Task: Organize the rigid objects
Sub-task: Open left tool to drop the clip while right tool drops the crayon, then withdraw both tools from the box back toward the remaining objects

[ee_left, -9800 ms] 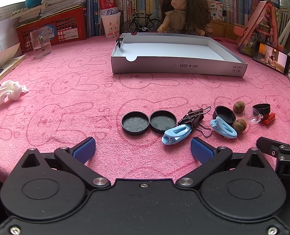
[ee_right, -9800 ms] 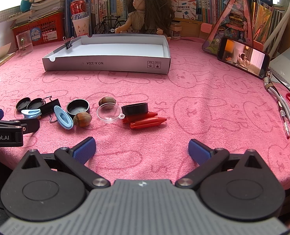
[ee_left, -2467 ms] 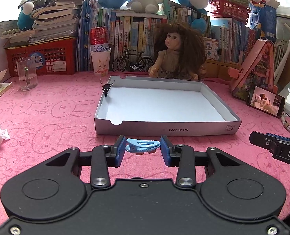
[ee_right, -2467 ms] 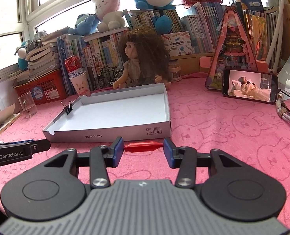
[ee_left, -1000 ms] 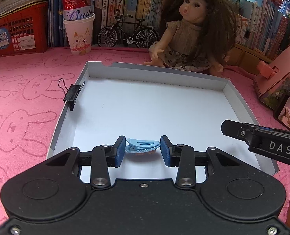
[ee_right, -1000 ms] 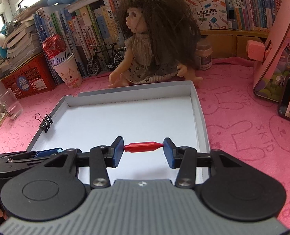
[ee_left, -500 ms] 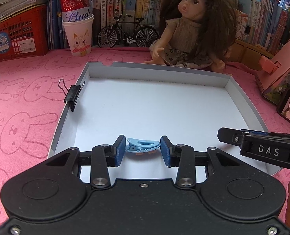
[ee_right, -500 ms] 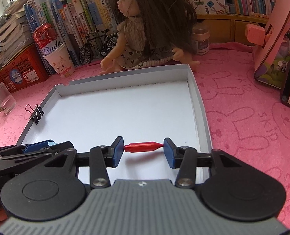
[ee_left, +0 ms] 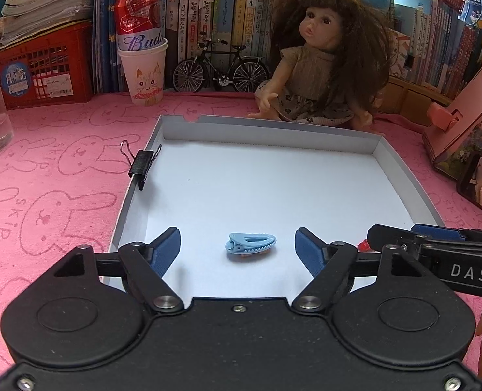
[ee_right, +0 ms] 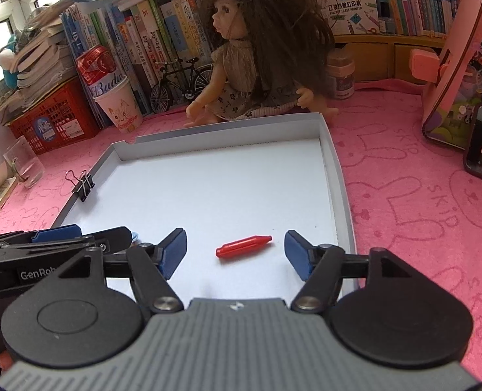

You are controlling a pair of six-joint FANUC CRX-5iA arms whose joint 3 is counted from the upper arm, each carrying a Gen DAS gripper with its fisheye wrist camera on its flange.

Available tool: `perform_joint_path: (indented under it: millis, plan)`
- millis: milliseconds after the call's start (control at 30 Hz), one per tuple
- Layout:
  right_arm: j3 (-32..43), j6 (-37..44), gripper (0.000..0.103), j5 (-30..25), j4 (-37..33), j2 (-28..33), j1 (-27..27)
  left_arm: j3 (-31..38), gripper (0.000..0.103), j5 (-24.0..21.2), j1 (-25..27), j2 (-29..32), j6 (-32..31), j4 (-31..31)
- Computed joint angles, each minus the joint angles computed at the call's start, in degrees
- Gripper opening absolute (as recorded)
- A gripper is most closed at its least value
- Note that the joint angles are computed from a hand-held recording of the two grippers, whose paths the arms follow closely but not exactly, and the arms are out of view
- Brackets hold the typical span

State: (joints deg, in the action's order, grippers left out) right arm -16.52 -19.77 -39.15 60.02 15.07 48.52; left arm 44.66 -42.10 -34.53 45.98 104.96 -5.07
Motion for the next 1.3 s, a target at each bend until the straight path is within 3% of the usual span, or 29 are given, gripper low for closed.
perform_joint_path:
  millis: [200, 933, 1033, 1300]
  plan:
    - [-4.2, -5.4, 0.087, -0.8, 6.8, -2.9, 1.4, -10.1, 0.087, 7.6, 0.3, -6.1, -1.4, 1.0]
    - [-15.1, -18.2, 0.095, -11.5, 20.0, -9.6, 9.6, -39.4, 0.092, 27.0, -0.5, -22.7, -6.5, 6.1]
    - [-15.8, -18.9, 0.097, -13.6, 20.6, -9.4, 11.2, -41.3, 0.092, 29.0, -0.9, -24.2, -3.7, 3.0]
    - [-17.7, -21.9, 0.099, -19.0, 21.0, -8.6, 15.3, -43.6, 0.094, 32.5, -3.6, -27.8, 12.7, -18.0]
